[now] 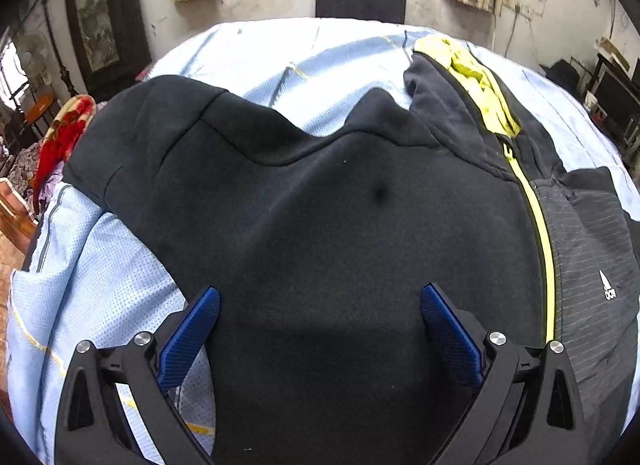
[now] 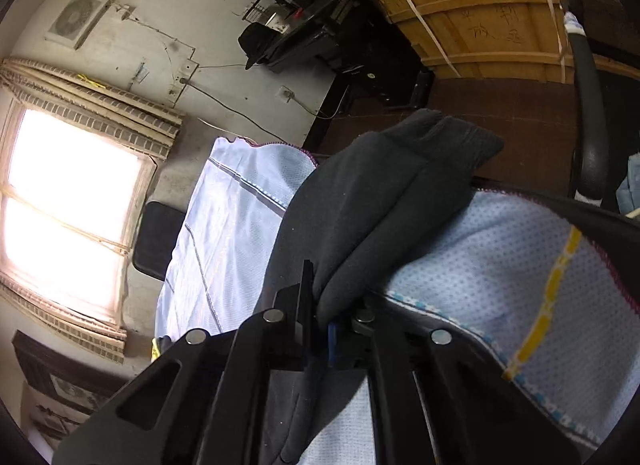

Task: Fold large clothes
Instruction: 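Grasp the sleeve nearest the right tool and lift it with the right tool, then fold the held sleeve across the hoodie front with the right tool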

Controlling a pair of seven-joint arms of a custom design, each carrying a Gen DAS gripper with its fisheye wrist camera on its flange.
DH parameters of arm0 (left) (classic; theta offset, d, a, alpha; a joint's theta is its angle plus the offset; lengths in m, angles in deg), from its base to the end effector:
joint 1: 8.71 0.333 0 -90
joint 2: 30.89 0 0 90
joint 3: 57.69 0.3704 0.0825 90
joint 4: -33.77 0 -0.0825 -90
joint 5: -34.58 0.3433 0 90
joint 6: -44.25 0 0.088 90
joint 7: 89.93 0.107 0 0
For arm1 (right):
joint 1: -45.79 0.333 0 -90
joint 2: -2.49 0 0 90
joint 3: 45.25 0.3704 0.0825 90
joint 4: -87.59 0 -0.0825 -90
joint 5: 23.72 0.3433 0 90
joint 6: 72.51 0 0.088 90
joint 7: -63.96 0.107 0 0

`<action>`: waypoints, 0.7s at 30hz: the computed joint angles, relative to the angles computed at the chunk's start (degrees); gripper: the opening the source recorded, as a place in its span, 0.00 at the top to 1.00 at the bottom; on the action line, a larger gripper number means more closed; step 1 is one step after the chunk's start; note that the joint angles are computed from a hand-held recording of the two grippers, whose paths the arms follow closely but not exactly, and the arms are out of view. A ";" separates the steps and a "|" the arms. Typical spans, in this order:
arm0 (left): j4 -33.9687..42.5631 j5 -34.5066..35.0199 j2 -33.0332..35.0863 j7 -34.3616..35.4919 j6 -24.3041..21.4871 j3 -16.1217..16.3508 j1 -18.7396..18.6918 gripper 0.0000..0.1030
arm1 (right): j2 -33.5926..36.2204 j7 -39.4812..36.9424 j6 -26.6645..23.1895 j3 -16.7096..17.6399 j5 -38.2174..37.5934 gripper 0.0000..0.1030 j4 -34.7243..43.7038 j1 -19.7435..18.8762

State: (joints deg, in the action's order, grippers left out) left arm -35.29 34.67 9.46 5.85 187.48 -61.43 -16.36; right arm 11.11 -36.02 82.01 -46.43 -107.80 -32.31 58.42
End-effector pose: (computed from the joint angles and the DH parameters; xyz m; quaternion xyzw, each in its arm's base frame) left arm 0.7744 -0.1370 0.4864 -0.5783 0.7618 -0.2276 0.1829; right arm 0.5465 0.1451 0.4565 -0.0262 0.8928 -0.1725 0.4153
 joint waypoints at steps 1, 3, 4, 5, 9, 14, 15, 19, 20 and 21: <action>0.31 -0.09 0.05 0.75 -0.64 -0.35 0.25 0.03 | -0.26 0.90 -0.13 -0.02 -1.36 0.96 0.12 0.17; 2.20 -2.16 0.52 2.55 -3.43 -2.09 1.82 0.03 | -0.94 -1.18 -1.78 0.47 -2.85 0.96 1.16 0.78; 1.94 -3.88 0.25 3.04 -3.60 -3.04 2.82 0.03 | -1.11 -3.48 -2.80 0.83 -2.67 0.96 1.94 1.12; 2.16 -5.75 0.20 3.53 -3.95 -4.00 3.79 0.03 | -1.32 -6.64 -4.23 1.28 -2.44 0.96 3.01 1.67; 1.49 -12.20 -0.90 4.22 -3.27 -6.00 6.44 0.03 | -1.20 -17.15 -8.51 2.62 -1.67 0.96 7.06 3.86; -1.80 -12.39 -3.05 3.52 1.35 -4.56 5.51 0.03 | 1.16 -25.09 -7.73 3.14 -2.45 0.96 12.90 5.91; -2.30 -12.55 -3.41 3.99 1.80 -4.74 5.62 0.03 | 2.28 -28.23 -7.97 3.37 -1.88 0.96 14.99 6.70; -5.20 -12.71 -5.19 5.85 4.66 -5.06 5.26 0.03 | 6.30 -40.50 -9.37 3.44 1.12 0.96 22.05 10.46; -5.79 -12.66 -5.56 6.28 5.30 -5.11 5.04 0.03 | 8.18 -46.05 -9.70 3.59 2.93 0.96 24.96 11.54; -6.10 -12.78 -5.78 6.76 5.49 -5.21 5.11 0.03 | 10.03 -50.82 -10.10 3.71 4.73 0.96 27.59 12.55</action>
